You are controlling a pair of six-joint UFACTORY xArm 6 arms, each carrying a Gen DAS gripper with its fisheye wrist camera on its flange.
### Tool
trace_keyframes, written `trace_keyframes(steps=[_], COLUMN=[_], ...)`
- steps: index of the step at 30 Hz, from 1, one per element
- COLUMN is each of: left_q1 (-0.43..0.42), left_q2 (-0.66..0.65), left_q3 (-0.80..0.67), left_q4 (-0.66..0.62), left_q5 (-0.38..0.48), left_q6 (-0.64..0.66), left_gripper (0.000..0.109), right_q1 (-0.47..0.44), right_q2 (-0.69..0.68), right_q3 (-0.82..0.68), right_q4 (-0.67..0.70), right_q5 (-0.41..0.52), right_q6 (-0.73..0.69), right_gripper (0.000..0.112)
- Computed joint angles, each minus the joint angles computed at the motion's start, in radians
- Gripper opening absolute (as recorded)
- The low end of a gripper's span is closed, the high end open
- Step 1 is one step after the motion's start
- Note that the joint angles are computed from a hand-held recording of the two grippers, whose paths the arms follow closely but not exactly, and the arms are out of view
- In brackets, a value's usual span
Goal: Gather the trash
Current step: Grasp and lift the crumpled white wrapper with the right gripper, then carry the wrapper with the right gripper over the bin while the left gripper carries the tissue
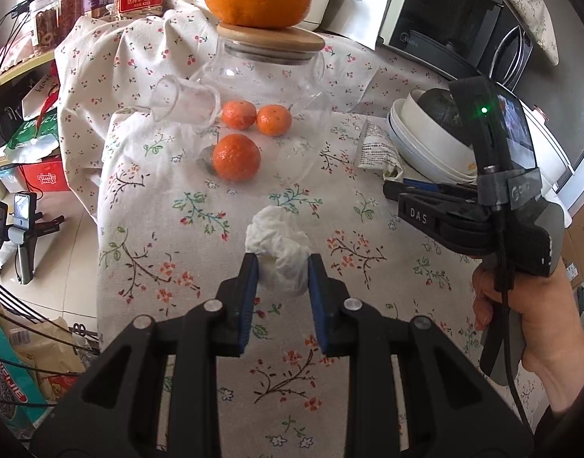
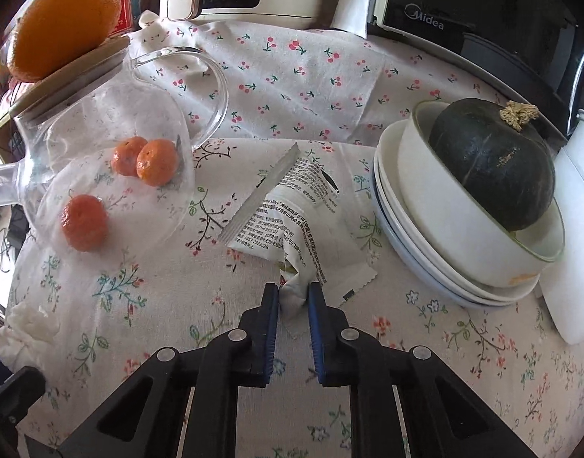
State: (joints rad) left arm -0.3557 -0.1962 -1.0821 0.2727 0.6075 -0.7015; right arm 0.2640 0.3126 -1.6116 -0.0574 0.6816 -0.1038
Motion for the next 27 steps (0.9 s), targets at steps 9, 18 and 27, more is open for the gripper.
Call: trace_keyframes(steps=[9,18,27], left_q1=[-0.084,-0.216,-0.392], left_q2=[-0.054,-0.08,-0.076], left_q3=[-0.043,-0.126,-0.208], left_q4=[0.05,0.088,0.184], left_q5=[0.126,0.27,0.378], left_q6=[-0.002,0.011,-0.033], left_gripper=[0.028,0.028,0.028], right_q1=[-0.061,-0.161,-0.308], right_q2=[-0.281,-0.545,-0.784], right_q3=[0.245,0.428,0.563], right_q4=[0.021,0.071,0.155], right_q5=[0.04,0.119,0.224], right_q6=[-0.072,-0.153,-0.278], right_gripper=[0.016,0.016,0.016])
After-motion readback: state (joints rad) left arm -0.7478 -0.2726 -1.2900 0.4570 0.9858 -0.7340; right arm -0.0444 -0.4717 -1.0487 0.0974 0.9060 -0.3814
